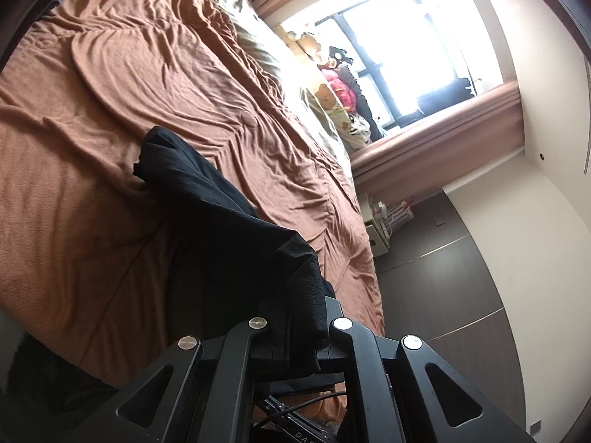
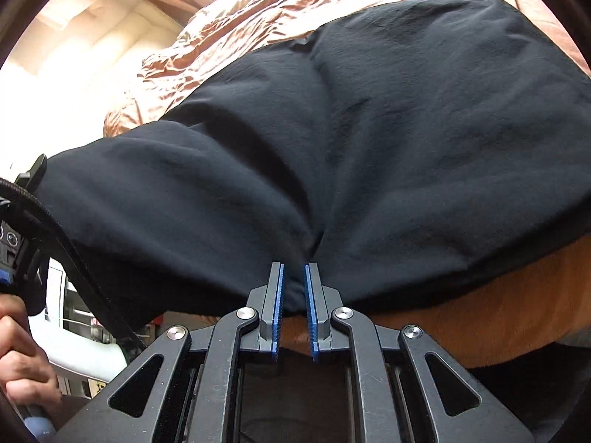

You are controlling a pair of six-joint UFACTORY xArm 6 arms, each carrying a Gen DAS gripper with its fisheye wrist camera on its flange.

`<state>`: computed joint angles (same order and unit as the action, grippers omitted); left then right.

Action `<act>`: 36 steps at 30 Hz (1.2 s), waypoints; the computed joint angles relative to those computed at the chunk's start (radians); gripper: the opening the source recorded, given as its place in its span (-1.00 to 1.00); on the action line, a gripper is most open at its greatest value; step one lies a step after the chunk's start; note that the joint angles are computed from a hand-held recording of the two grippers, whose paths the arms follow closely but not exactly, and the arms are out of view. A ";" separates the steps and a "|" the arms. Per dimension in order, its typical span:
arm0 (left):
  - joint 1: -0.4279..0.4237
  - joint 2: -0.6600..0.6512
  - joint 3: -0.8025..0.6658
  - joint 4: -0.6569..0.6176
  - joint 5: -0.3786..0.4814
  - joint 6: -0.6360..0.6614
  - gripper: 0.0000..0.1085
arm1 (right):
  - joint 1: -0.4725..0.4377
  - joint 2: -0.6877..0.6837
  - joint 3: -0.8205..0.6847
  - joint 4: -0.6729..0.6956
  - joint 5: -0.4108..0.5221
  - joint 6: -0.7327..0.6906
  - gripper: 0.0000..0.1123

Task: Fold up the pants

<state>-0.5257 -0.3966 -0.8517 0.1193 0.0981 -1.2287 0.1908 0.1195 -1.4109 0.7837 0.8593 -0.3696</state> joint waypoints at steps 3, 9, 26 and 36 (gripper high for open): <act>-0.023 0.065 -0.083 -0.047 0.023 0.076 -0.88 | -0.033 -0.047 0.031 0.053 -0.003 -0.052 -0.84; -0.070 0.211 -0.246 -0.171 0.031 0.229 -0.88 | -0.125 -0.171 0.124 0.142 -0.008 -0.157 -0.84; -0.173 0.660 -0.783 -0.473 0.242 0.608 -0.88 | -0.359 -0.340 0.301 0.289 -0.041 -0.184 0.40; -0.225 0.851 -0.992 -0.560 0.393 0.700 -0.88 | -0.460 -0.313 0.287 0.276 -0.026 -0.120 0.40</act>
<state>-0.7506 0.4544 -1.8439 -0.4403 0.4910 -0.5288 -0.2689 -0.1930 -1.1243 1.0597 0.8337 -0.4891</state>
